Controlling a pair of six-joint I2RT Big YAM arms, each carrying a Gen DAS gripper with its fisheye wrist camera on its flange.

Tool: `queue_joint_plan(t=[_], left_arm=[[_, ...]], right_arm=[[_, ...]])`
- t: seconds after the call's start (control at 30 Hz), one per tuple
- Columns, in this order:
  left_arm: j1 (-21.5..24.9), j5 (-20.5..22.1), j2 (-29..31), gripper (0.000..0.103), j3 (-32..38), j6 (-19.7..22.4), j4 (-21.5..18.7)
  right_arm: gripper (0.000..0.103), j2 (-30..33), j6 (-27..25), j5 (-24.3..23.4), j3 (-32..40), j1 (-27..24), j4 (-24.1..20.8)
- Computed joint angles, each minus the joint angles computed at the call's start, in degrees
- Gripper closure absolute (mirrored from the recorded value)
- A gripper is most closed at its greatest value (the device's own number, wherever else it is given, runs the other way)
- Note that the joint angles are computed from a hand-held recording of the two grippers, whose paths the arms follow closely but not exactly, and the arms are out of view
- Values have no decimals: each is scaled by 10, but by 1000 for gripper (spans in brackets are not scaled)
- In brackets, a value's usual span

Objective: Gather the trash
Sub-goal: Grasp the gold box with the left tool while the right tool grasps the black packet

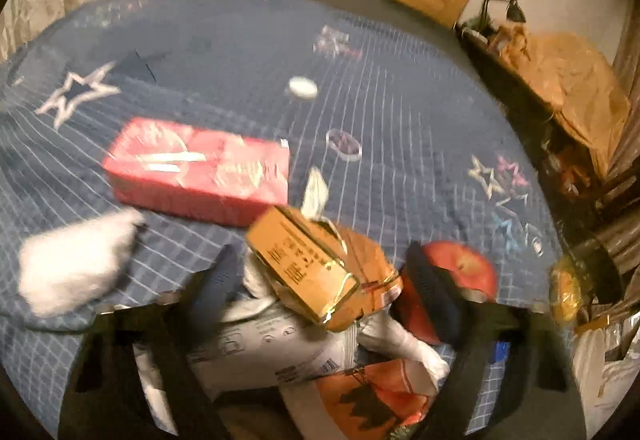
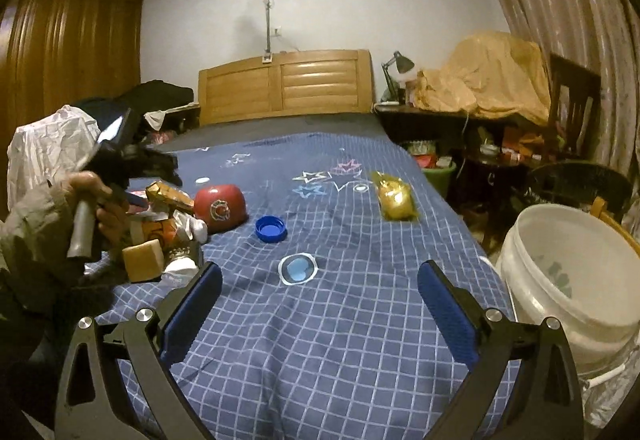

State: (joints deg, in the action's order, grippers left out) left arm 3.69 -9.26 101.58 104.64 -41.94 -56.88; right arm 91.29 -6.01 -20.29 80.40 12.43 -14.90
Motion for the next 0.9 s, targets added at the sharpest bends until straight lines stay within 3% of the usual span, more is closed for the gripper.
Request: queue_joint_plan(t=[0.1, 0.23, 0.43, 0.67, 0.8, 0.9], left_arm=[[6, 24, -36, 69, -53, -12, 64], [-1, 3, -122, 69, -130, -21, 140], [-19, -59, -244, 69, -219, 0, 206], [-50, -164, -351, 69, -325, 30, 211], [-52, -168, -389, 69, -375, 10, 195], [-43, -145, -403, 69, -398, -2, 192]], right_arm=[[5, 0, -5, -14, 2, -3, -3], [5, -6, -17, -34, -1, -3, -5], [5, -11, -33, -57, 4, 10, -17], [5, -9, -77, -83, 21, 40, -55], [5, 4, -109, -92, 43, 64, -106], [10, 38, -148, -86, 87, 83, -179]])
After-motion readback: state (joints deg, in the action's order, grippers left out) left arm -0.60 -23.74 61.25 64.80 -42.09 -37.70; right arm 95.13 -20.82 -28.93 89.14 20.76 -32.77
